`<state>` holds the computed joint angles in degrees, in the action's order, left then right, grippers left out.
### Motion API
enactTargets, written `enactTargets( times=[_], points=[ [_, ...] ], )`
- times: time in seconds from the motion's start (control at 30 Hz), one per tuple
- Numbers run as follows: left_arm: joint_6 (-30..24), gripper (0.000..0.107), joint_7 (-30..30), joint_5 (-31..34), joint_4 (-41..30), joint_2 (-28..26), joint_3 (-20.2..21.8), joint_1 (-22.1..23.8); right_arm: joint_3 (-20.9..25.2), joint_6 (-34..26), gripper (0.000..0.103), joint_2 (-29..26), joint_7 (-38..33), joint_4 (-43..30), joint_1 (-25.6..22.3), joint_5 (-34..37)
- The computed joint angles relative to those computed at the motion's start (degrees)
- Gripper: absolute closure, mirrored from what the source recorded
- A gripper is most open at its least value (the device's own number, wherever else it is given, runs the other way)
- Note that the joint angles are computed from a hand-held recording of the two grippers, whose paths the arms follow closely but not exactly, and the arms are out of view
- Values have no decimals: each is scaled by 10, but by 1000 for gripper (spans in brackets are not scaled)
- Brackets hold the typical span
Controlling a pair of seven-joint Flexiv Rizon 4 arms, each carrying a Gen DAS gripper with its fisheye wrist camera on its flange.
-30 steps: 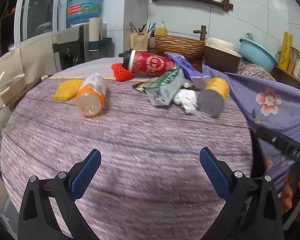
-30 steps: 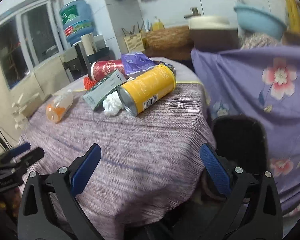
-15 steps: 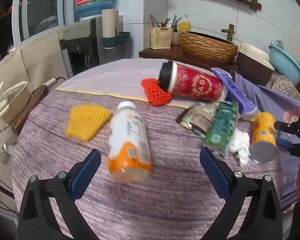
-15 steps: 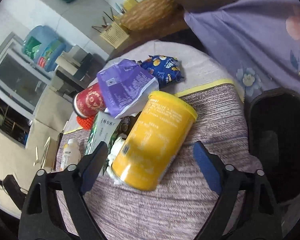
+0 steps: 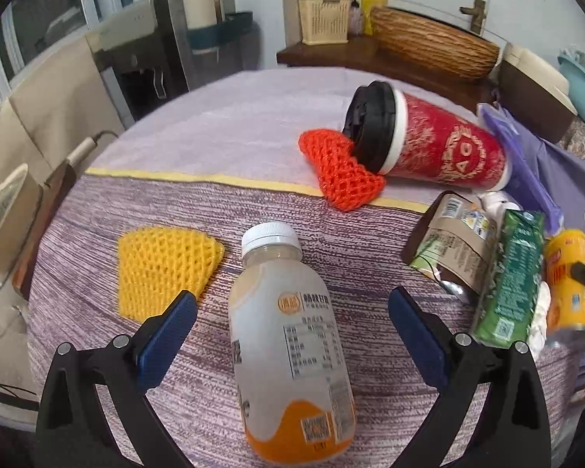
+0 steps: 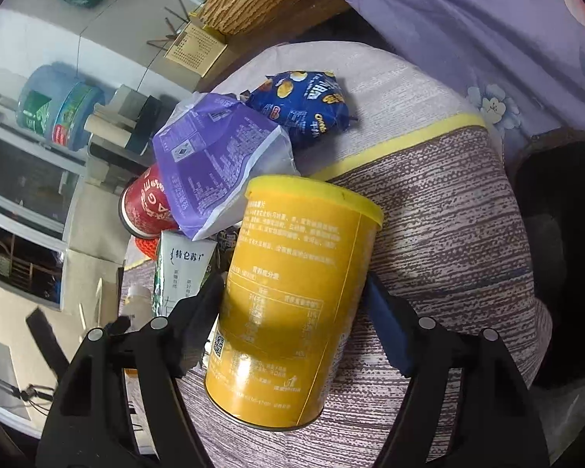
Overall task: Collect trash
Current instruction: 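Grasp the white-orange bottle with the left tool while the right tool grasps the yellow can, then carry the yellow can to the black bin and release it with the right tool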
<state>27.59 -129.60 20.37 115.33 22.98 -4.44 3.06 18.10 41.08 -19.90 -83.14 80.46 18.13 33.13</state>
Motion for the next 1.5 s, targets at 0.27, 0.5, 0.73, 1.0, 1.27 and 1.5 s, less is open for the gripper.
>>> enactTargets(
  times=[0.27,0.5,0.73,1.0,1.27,1.5],
  points=[
    [-34,23,36,-54,-12,-36,25,-2,5,16,35,29,-62,27,-4,10],
    [-29,45,31,-78,12,-19,37,-7,5,45,36,67,-133,60,-6,40],
    [10,45,-35,-52,59,61,6,0,1,75,36,112,-226,100,-17,109],
    [9,45,-146,12,71,149,-104,5,-20,106,36,170,-344,150,-15,189],
    [70,45,-221,37,41,121,-179,-12,-63,114,36,214,-384,183,-19,225],
    [166,45,-250,80,-32,-9,-219,-37,-95,201,36,193,-287,210,-43,117]
  ],
)
